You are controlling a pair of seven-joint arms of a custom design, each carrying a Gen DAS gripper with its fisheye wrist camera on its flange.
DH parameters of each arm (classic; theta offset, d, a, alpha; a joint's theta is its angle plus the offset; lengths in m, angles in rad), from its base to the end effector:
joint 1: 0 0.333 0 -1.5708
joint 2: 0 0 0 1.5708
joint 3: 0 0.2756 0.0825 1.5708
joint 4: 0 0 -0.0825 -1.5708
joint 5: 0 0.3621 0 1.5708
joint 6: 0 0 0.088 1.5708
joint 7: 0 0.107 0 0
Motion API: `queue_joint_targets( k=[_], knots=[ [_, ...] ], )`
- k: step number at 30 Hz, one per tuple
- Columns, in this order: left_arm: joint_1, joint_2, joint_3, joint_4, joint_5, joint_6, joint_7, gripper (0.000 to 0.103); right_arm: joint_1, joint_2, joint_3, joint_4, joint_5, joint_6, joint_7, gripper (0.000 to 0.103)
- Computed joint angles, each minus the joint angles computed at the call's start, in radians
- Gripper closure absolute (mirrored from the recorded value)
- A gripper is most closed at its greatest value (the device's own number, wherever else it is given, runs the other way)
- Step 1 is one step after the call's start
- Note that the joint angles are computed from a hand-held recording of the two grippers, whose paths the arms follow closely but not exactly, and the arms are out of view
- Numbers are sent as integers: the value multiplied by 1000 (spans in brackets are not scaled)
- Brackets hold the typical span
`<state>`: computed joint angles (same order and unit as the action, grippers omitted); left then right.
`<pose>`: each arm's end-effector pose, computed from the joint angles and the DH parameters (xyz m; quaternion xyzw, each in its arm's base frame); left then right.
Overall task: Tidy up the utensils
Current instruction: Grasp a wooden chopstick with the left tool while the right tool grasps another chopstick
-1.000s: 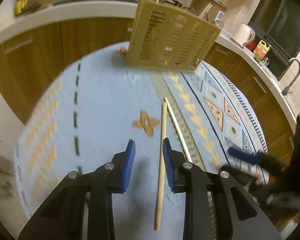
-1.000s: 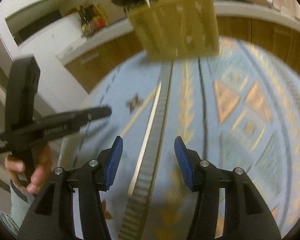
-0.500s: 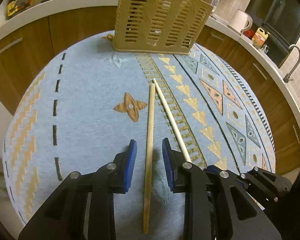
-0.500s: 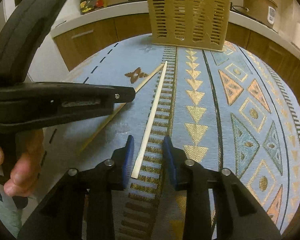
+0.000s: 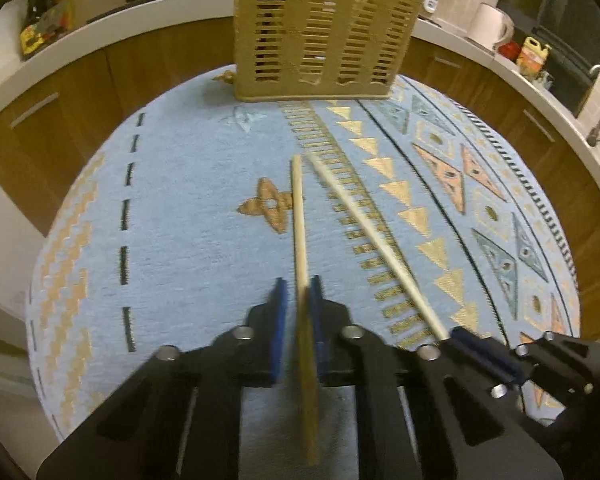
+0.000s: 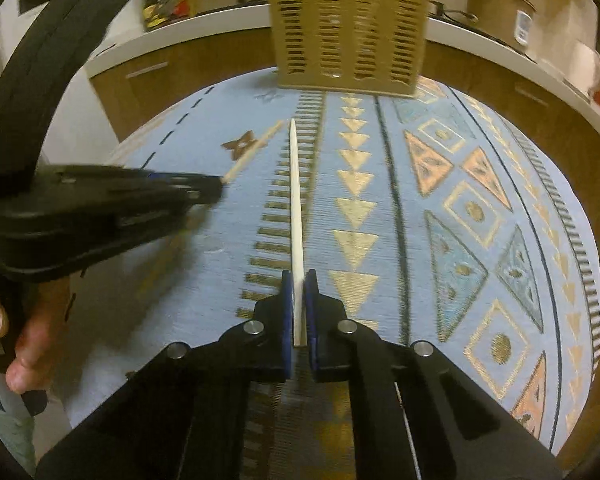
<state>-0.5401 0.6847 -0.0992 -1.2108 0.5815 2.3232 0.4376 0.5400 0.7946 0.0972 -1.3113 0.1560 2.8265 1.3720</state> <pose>0.6059 -0.4126 0.3999 -0.7445 0.5959 -0.2275 0.1972 0.6154 0.4190 0.3319 -0.8361 0.4144 -0.1244 0.3373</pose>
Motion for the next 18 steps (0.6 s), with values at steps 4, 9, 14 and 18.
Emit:
queue_joint_targets(
  k=[4,9,14,18],
  knots=[
    [-2,-3,8,-8,0,18,-52,100,-30,-4,17,-7,36,6,5,98],
    [8,-15,9,-38,-2,106,-124,100,-41,-16,0,-19,47,23,28,98],
    [-11,13,24,20,4,60,-169,100,-51,-19,-33,-16,41,16,80,98],
    [-16,22,30,39,4,28,-222,100,-57,-15,-70,-9,19,7,138,98]
  ],
)
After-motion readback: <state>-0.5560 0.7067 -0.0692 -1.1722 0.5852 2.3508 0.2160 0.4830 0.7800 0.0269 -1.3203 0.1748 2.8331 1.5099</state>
